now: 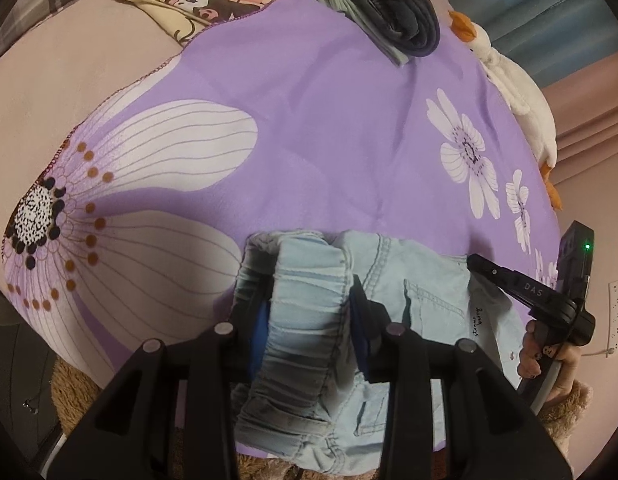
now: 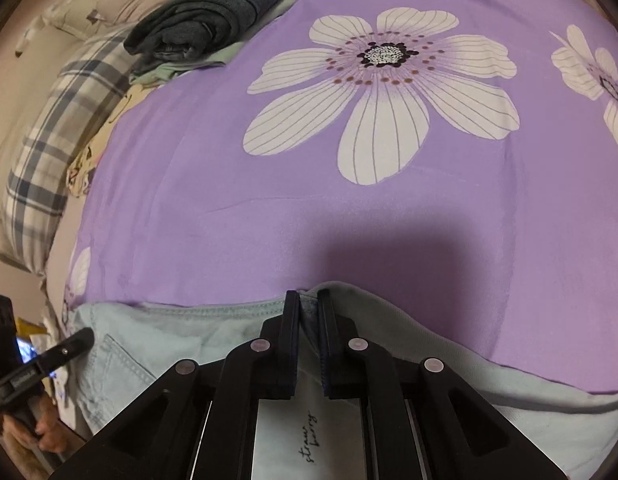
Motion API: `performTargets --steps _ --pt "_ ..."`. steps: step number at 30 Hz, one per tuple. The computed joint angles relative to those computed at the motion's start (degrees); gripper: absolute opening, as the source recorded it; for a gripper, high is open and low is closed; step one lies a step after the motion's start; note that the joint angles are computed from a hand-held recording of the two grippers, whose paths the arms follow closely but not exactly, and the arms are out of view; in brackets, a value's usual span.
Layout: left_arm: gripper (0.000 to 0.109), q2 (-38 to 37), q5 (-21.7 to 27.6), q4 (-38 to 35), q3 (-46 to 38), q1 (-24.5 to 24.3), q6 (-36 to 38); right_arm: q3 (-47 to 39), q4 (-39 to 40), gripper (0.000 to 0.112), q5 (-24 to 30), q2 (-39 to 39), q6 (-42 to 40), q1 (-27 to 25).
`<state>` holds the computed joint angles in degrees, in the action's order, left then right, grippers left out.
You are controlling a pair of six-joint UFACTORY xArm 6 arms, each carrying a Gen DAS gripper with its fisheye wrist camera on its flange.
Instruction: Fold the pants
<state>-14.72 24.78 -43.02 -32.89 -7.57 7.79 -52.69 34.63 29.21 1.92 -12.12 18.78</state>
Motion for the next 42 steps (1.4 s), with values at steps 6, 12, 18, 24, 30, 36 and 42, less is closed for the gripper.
performTargets --steps 6,12,18,24,30,36,42 --pt "0.038 0.6 -1.4 -0.9 0.3 -0.4 -0.2 0.6 -5.1 0.009 -3.6 0.8 3.4 1.4" --pt "0.040 -0.6 -1.6 4.8 0.5 -0.9 -6.3 1.1 -1.7 0.008 -5.0 0.6 1.1 1.2" --pt "0.069 -9.0 -3.1 14.3 3.7 -1.6 -15.5 5.4 -3.8 0.059 -9.0 -4.9 3.8 -1.1" --pt "0.074 -15.0 -5.9 15.7 3.7 -4.5 -16.8 12.8 0.5 0.067 -8.8 -15.9 3.3 -10.1" --pt "0.074 -7.3 -6.0 9.3 -4.3 -11.4 -10.2 23.3 -7.6 0.067 -6.3 -27.6 12.6 -26.4" --pt "0.072 8.3 -3.3 6.6 -16.7 -17.0 -5.9 33.3 -5.8 0.067 -1.7 -37.6 13.8 -43.3" --pt "0.038 23.2 0.7 11.6 -28.5 -19.3 -7.9 41.1 -8.3 0.067 2.2 -47.1 12.7 -56.5"
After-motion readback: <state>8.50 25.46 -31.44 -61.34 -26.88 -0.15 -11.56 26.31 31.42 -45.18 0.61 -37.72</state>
